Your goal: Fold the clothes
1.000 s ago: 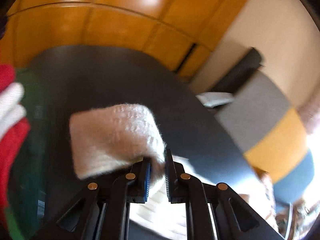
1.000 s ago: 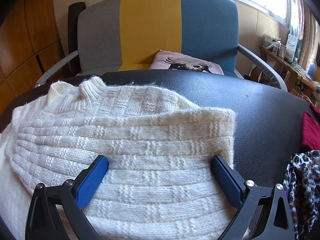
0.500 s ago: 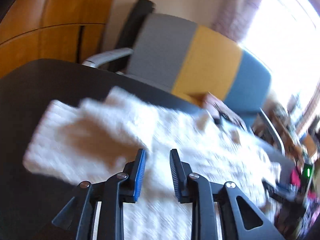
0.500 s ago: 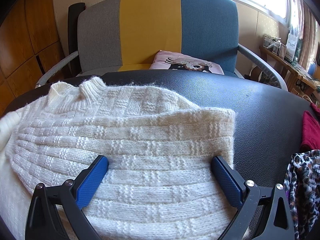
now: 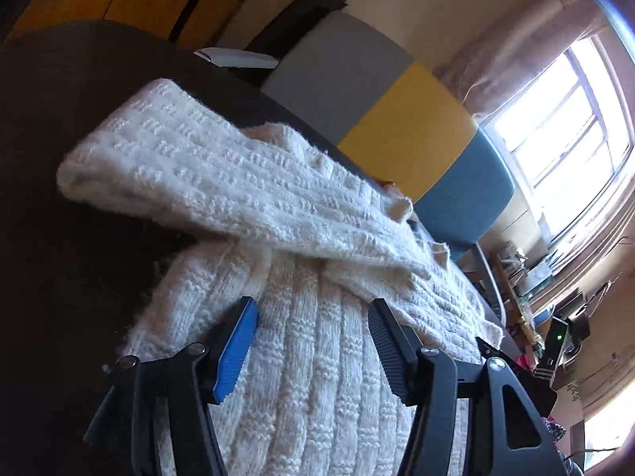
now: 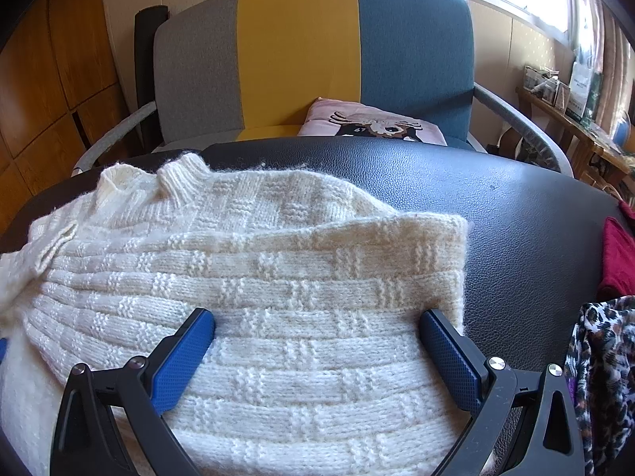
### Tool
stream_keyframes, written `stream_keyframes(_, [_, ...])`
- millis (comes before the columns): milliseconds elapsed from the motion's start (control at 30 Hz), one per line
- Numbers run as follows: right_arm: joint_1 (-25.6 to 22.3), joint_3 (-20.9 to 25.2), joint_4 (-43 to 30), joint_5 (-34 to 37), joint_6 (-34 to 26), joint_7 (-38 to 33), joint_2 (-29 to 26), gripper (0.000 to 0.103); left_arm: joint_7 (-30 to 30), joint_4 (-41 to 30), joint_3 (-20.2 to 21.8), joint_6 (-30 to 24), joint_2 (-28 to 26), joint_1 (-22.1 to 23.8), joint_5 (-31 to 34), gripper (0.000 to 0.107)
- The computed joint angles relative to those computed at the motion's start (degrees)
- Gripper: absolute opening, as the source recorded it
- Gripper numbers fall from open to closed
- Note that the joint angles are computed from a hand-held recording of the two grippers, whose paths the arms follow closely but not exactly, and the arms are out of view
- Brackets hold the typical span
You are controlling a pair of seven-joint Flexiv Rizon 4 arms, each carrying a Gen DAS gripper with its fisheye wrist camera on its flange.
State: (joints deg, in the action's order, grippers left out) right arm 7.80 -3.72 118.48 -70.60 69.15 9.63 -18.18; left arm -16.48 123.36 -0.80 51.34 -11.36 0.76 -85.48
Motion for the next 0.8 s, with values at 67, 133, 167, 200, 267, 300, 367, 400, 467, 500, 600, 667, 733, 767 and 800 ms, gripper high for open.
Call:
stream_keyframes(67, [0.0,0.4,-0.3,1.7,-0.2,-1.4,-0.1,0.103,0.8,0.2,-0.1,0.6,0.2,-0.3,-0.6,0.059])
stream_keyframes(133, [0.2,0.7,-0.7,3.8,-1.0,-3.1,-0.3,0.103,1.4,0.5,0.0,0.0,0.3,-0.1,-1.2,0.059])
stream_keyframes(167, [0.5,0.8,-1.1,5.1,-1.6,-4.3,-0.5,0.103,1.7,0.6,0.2,-0.7,0.2,0.2,-1.5,0.059])
stream_keyframes(200, [0.8,1.1,-1.5,6.9,-2.4,-5.5,-0.6,0.103,1.7,0.1,0.3,-1.2,-0.3,0.5,-1.6,0.059])
stream_keyframes(267, [1.4,1.7,-2.1,10.7,-3.9,-8.0,-0.5,0.103,1.2,-1.0,-0.1,-1.0,-1.0,0.4,-1.7,0.059])
stream_keyframes(300, [1.7,1.9,-2.5,12.5,-4.7,-9.2,-0.5,0.103,1.0,-1.6,-0.3,-0.8,-1.5,0.4,-1.7,0.059])
stream_keyframes(367, [2.4,2.3,-3.3,15.9,-6.3,-11.4,-0.5,0.103,1.1,-2.4,-0.6,-0.9,-2.2,0.4,-2.2,0.059])
stream_keyframes(400, [2.3,2.6,-3.4,17.9,-5.2,-11.7,-0.2,0.103,1.2,-2.9,-0.8,-0.9,-2.8,0.4,-2.5,0.059])
stream_keyframes(467, [2.4,-0.3,-2.1,13.0,5.7,-4.4,0.6,0.103,1.3,-3.1,-1.0,-1.1,-3.0,0.5,-3.0,0.059])
stream_keyframes(500, [2.9,-3.1,-1.8,7.5,12.1,2.0,0.8,0.103,1.4,-3.1,-1.0,-1.2,-3.1,0.6,-3.2,0.059])
stream_keyframes(600, [7.1,-10.4,-5.5,4.3,32.1,8.9,-4.4,0.103,1.6,-3.2,-1.0,-1.8,-3.1,0.8,-3.7,0.059])
stream_keyframes(667, [9.5,-12.0,-8.7,10.4,43.7,6.7,-9.1,0.103,1.7,-3.2,-1.0,-2.1,-3.2,0.8,-4.0,0.059])
stream_keyframes(733, [5.7,-6.6,-14.5,7.3,46.4,10.4,-13.5,0.103,1.8,-3.2,-1.0,-2.3,-3.2,0.8,-4.2,0.059])
stream_keyframes(767, [3.4,-3.2,-17.7,5.2,46.9,12.4,-15.8,0.103,1.9,-3.2,-1.0,-2.4,-3.2,0.9,-4.3,0.059])
stream_keyframes(800, [1.6,-0.4,-20.3,3.0,46.9,14.3,-17.8,0.103,2.0,-3.2,-0.9,-2.6,-3.2,0.9,-4.5,0.059])
